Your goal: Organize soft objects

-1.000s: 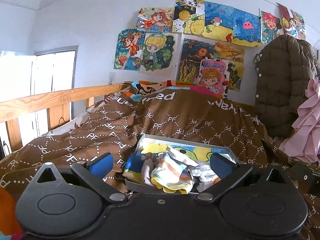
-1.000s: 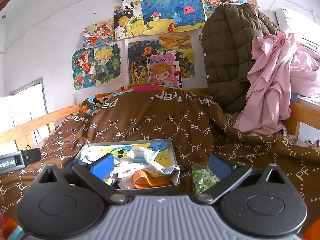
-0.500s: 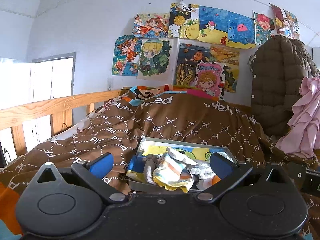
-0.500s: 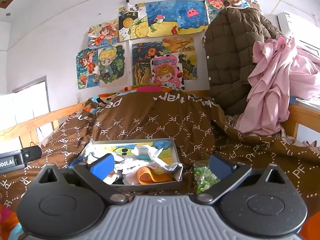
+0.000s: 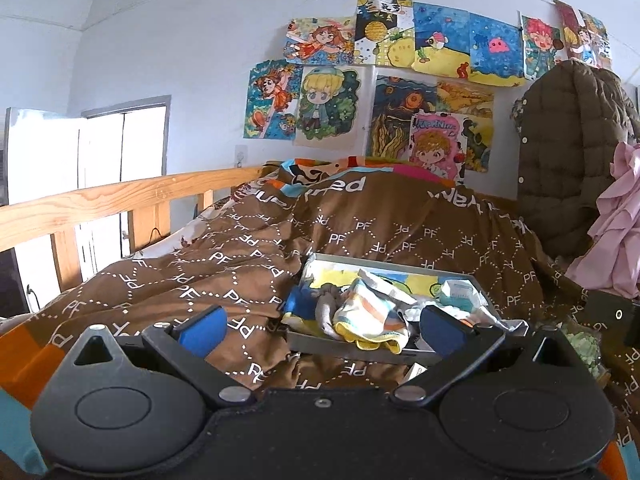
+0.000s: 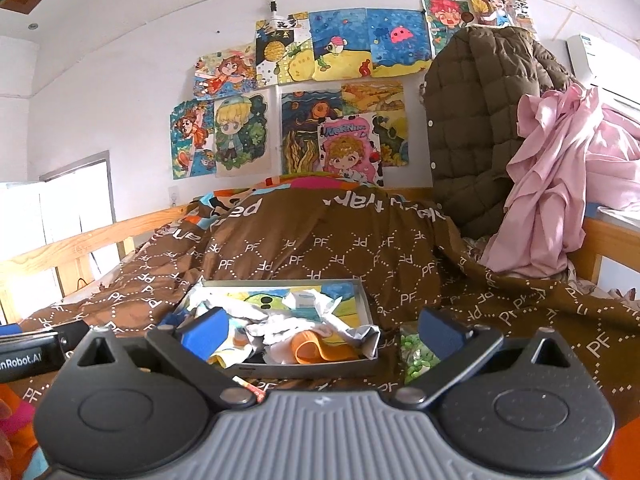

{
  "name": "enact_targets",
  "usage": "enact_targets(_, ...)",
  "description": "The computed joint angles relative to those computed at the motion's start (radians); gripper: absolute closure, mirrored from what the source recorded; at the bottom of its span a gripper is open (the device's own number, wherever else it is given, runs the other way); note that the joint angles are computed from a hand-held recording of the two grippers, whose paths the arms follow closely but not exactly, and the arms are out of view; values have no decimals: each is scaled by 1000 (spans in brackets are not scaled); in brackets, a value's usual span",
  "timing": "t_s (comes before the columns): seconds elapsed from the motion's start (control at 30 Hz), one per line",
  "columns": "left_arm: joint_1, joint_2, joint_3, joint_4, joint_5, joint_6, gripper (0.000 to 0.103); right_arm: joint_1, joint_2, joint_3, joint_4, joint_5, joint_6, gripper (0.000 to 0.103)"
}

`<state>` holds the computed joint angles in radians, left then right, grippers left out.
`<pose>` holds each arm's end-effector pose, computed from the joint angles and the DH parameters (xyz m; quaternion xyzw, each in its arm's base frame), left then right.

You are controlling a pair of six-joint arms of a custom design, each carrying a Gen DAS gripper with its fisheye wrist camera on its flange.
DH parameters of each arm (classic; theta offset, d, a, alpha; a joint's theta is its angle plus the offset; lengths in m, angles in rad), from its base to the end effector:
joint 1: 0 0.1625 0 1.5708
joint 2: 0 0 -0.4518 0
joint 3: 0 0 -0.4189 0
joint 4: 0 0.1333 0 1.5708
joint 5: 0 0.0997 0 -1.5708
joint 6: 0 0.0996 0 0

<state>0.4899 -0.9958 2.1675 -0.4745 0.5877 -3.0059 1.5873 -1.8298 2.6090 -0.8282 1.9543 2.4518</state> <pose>-0.2396 -0.3728 0.0438 0.2927 0.7696 -0.5268 0.2110 0.1006 -0.2778 0.2098 0.1046 -0.6829 0.6276 0.3589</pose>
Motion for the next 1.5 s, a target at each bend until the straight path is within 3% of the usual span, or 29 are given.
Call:
enact_targets(0.2,-10,-8,13,-4,-14,-5,1,12,2,9,-4,8,-9,0)
enact_targets(0.47,-15,-18,30,83,-8,-85,1,41,19,27,-23,51,-25,0)
enact_targets(1.5,-110,-15,122,195,-86,-239,1,173,136,57,-109,291,-15,0)
